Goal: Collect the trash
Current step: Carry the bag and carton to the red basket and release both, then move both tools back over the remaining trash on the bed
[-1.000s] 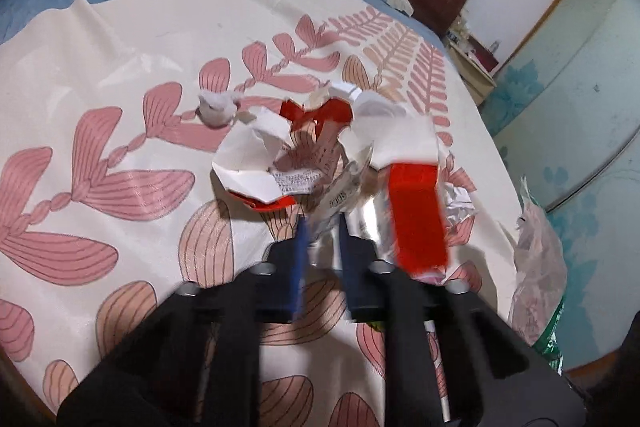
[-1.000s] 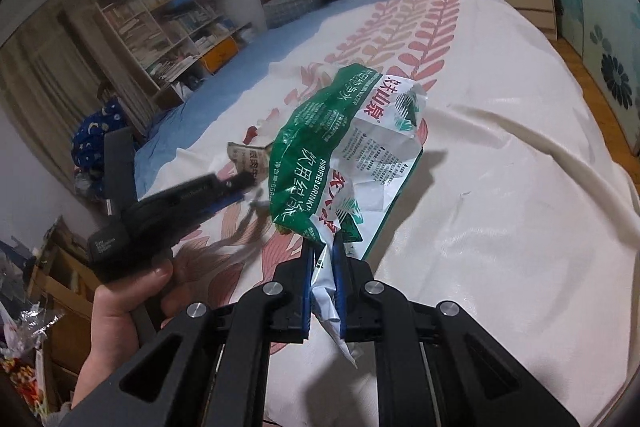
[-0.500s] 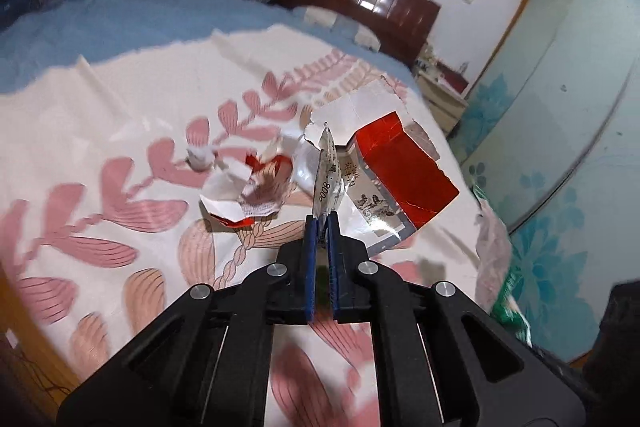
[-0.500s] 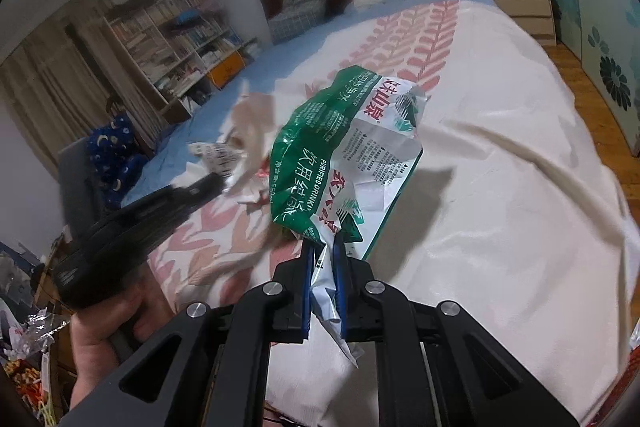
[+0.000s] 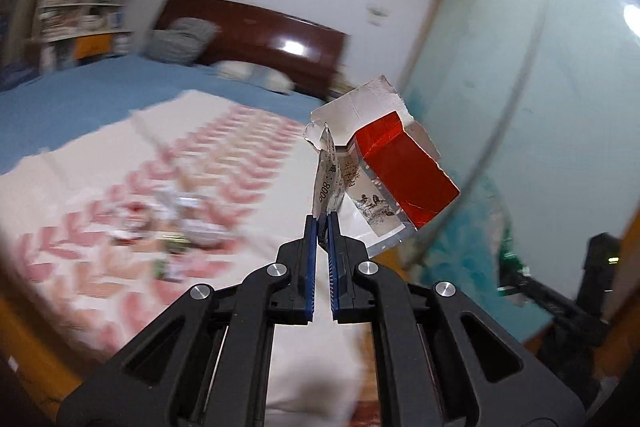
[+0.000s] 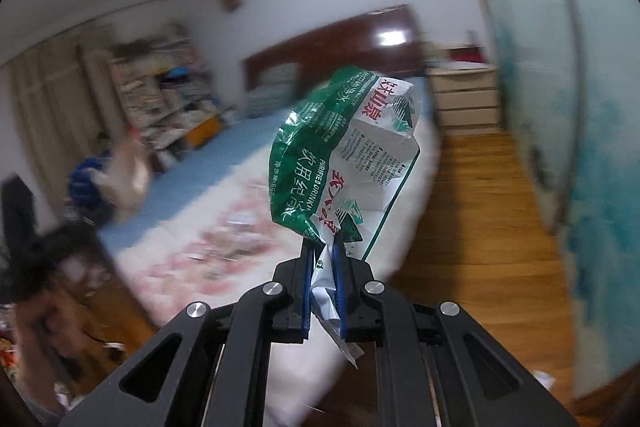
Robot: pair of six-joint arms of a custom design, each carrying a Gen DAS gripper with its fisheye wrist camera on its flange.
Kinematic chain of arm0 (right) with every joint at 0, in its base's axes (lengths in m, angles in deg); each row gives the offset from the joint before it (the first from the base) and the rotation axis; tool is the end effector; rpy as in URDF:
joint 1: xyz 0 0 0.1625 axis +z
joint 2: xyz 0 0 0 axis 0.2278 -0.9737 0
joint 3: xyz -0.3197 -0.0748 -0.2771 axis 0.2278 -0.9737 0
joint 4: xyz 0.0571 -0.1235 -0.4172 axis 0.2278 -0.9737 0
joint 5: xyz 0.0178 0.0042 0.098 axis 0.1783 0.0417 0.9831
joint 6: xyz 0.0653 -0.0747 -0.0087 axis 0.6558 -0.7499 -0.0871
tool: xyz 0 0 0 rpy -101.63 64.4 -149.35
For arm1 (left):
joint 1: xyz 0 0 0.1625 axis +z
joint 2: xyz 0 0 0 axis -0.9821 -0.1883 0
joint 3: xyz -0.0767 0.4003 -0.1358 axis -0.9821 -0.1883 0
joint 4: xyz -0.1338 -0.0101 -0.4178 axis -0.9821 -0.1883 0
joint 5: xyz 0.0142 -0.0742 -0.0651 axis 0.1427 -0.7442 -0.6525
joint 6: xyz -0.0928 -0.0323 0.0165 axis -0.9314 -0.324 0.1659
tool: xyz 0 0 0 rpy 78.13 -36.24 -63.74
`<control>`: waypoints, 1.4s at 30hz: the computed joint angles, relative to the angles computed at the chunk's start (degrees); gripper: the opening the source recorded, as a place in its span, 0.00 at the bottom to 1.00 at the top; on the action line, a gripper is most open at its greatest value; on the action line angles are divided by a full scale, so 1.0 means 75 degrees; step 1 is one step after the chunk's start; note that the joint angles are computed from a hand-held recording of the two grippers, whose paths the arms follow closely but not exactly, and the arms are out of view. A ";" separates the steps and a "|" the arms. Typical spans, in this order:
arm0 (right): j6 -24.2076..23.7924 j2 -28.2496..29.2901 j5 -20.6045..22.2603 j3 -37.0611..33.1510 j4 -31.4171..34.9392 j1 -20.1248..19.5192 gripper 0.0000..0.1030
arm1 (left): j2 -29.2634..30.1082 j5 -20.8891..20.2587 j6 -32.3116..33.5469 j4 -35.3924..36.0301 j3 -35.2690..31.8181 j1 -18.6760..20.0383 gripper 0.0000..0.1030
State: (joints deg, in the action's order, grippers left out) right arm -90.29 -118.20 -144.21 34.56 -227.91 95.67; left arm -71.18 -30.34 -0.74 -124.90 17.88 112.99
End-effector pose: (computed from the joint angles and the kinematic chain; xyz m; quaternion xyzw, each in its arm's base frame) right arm 0.2893 -0.5697 0.5329 0.1696 -0.8647 0.4328 0.1904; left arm -0.4868 -0.5747 0.2769 0.1982 0.8520 -0.4644 0.1384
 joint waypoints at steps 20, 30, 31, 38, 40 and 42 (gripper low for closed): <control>0.1459 -0.3156 -0.0388 0.3400 0.3063 -0.4674 0.11 | 0.5924 -0.3766 -0.1214 0.7576 -0.5654 0.0392 0.05; 0.1769 -0.3123 -0.0313 0.3576 0.3115 -0.4870 0.36 | 0.6533 -0.3846 -0.1371 0.9068 -0.6633 0.0306 0.07; 0.1717 -0.3156 -0.0363 0.3642 0.3017 -0.4861 0.48 | 0.6571 -0.3832 -0.1331 0.9175 -0.6687 0.0286 0.08; 0.1499 -0.3419 -0.0545 0.3909 0.2608 -0.4747 0.51 | 0.6415 -0.3660 -0.1188 0.8933 -0.6416 0.0191 0.55; 0.1427 -0.3449 -0.0448 0.3908 0.2561 -0.4744 0.52 | 0.6302 -0.3612 -0.1235 0.8771 -0.6256 0.0187 0.55; 0.1405 -0.3435 -0.0517 0.3876 0.2518 -0.4649 0.52 | 0.6137 -0.3595 -0.1323 0.8440 -0.6010 0.0200 0.55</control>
